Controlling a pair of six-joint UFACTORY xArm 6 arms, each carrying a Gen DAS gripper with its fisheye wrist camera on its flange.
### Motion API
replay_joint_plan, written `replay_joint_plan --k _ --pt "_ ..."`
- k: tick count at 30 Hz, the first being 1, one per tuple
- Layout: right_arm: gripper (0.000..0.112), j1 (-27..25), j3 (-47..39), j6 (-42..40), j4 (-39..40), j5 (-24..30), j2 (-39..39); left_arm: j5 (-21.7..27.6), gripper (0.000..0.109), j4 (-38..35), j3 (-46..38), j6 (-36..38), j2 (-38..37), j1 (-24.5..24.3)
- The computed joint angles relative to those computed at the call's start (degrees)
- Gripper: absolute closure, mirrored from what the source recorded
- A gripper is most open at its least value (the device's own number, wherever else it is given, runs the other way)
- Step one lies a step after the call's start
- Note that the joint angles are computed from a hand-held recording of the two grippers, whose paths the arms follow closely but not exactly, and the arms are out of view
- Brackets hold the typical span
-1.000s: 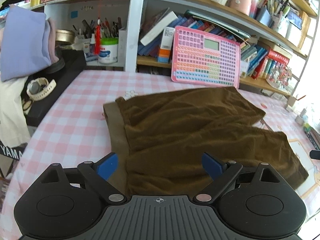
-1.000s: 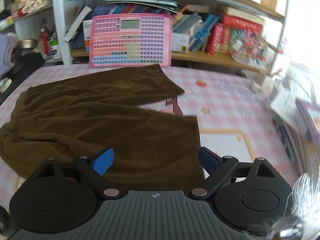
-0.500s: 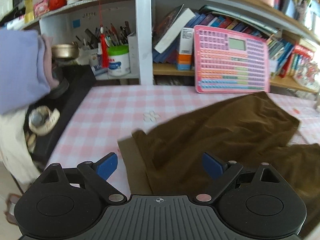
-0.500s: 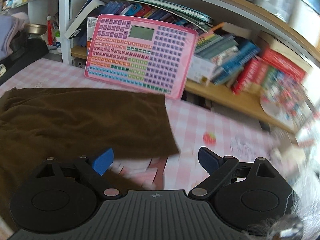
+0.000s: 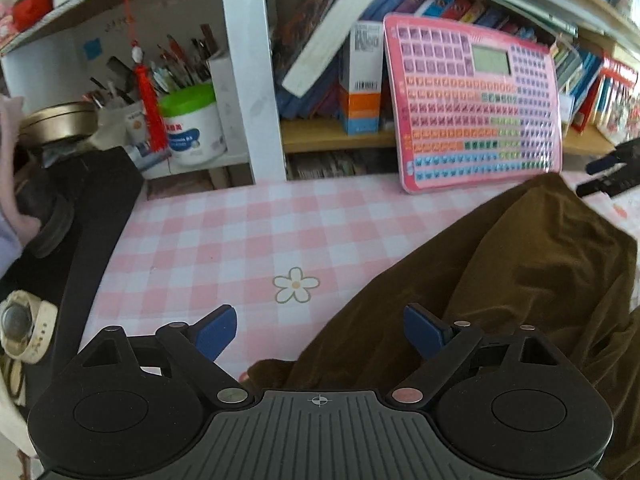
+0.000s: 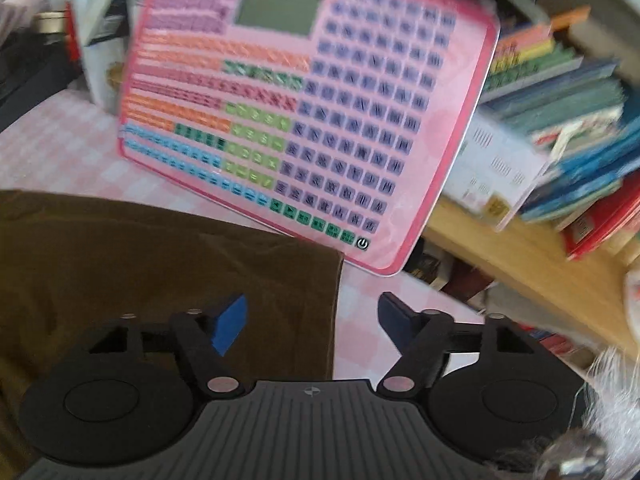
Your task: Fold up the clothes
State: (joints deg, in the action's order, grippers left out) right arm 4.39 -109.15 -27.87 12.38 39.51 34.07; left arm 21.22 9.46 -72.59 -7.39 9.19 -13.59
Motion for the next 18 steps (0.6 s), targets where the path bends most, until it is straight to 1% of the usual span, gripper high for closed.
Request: replay_joint_plan --k 1,5,6,7,8,9,10,11,12,13,14,15,16,17,18 --pt "0.051 0.0 -2.2 1.4 -0.4 0.8 1.8 0.7 0.019 -1.0 -0.4 1.4 0.3 0.1" --pt "0.053 -0.1 -6.3 4.5 -0.1 1.1 5.8 5.4 0.023 -4.5 -2.8 7.1 1.7 0.7" --pt "0.055 -0.1 -7.2 4.7 0.2 1.5 6.5 6.9 0.026 -4.9 -3.6 8.0 2.3 0.8" --pt "0.061 -0.1 -7.8 4.7 0.7 1.8 7.1 8.4 0.029 -5.2 -4.4 8.8 2.9 1.0" --pt "0.063 -0.1 -8.0 4.4 1.5 1.8 7.4 9.9 0.031 -5.5 -5.3 9.6 3.5 1.1" --pt "0.068 -0.1 -7.9 4.2 2.3 1.6 7.6 11.5 0.033 -5.7 -6.1 10.4 4.1 1.2" --pt "0.072 -0.1 -7.4 4.1 3.2 1.1 7.4 13.1 0.038 -5.8 -6.8 11.2 4.8 1.2" --pt "0.074 -0.1 -6.8 4.0 4.2 0.6 7.1 13.3 0.040 -6.4 -6.8 12.1 5.1 1.3" --pt "0.080 -0.1 -6.3 3.9 5.0 0.3 6.9 12.5 0.041 -7.5 -6.2 13.1 5.2 1.5" --pt "0.095 -0.2 -6.0 3.7 5.4 0.3 6.6 12.1 0.042 -8.9 -5.9 13.9 5.3 1.7" --pt "0.098 -0.2 -5.5 3.8 5.6 0.2 6.2 12.2 0.045 -11.1 -6.1 15.0 5.4 1.9" --pt "0.100 -0.3 -4.5 4.5 5.1 -0.2 5.4 12.5 0.058 -13.7 -6.4 16.5 5.5 2.1" --pt "0.101 -0.3 -3.4 5.3 4.6 -0.6 4.7 12.8 0.076 -16.3 -6.7 18.0 5.6 2.3" --pt "0.101 -0.3 -2.4 6.0 4.2 -1.2 3.8 13.3 0.083 -17.8 -7.0 19.4 5.7 2.4" --pt "0.101 -0.4 -0.8 6.7 4.3 -2.3 2.6 13.6 0.090 -17.8 -7.2 20.3 5.6 2.1"
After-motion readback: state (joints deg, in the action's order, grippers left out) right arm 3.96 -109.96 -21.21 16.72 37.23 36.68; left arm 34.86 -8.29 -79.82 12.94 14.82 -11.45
